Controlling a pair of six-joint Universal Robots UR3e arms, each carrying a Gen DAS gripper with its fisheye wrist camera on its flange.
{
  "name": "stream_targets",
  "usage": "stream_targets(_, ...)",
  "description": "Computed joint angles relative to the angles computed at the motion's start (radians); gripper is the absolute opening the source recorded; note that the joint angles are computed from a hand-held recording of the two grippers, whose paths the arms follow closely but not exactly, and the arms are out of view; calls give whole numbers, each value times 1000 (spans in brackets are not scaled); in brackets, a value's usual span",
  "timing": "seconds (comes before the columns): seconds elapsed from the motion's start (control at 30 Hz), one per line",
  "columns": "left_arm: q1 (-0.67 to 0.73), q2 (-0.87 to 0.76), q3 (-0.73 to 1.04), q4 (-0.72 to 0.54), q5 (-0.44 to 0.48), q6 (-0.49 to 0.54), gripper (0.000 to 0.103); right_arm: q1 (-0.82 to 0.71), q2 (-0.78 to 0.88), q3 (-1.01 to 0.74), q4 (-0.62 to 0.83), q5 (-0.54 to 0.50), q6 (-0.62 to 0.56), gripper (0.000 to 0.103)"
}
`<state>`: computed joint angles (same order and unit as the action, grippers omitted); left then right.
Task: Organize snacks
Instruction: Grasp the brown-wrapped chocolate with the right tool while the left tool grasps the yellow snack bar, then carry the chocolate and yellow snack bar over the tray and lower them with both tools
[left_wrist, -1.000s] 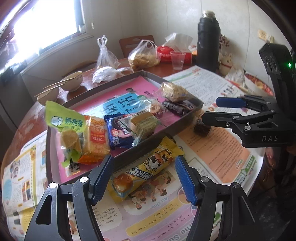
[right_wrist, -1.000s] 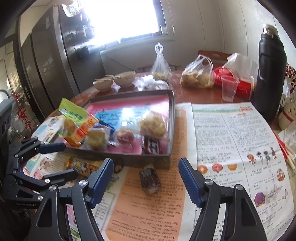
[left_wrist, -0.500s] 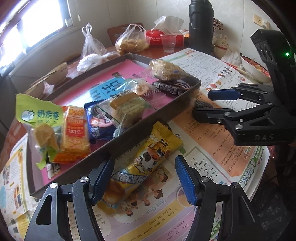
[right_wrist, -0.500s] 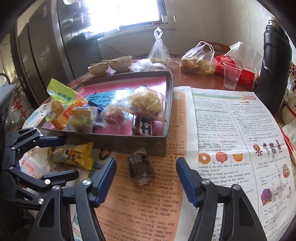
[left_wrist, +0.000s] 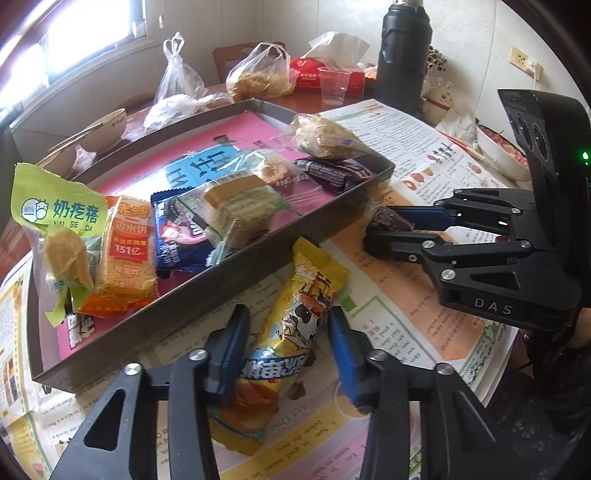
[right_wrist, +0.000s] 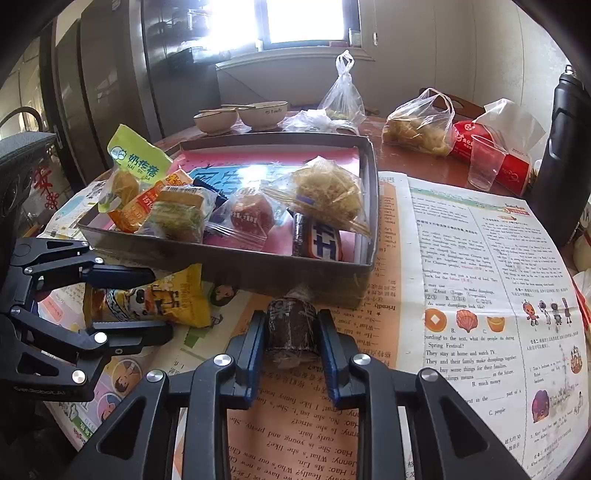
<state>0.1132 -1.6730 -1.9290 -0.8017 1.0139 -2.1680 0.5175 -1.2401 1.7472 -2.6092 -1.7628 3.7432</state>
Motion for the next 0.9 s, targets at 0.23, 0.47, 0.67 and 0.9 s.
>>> stream_targets(0.23, 25, -1, 34, -75, -11, -16, 21, 2, -12, -5, -14, 34, -2, 28)
stream_targets(0.47, 139, 55, 64, -237, -92, 15, 19, 10, -35, -11, -21, 40, 4, 28)
stream_targets(0.67, 267, 124, 77, -311, -165, 50, 19, 8, -46, -11, -36, 48, 16, 28)
stream_targets(0.9, 309, 111, 123, -311, -210, -8, 19, 7, -43, -26, -40, 54, 27, 28)
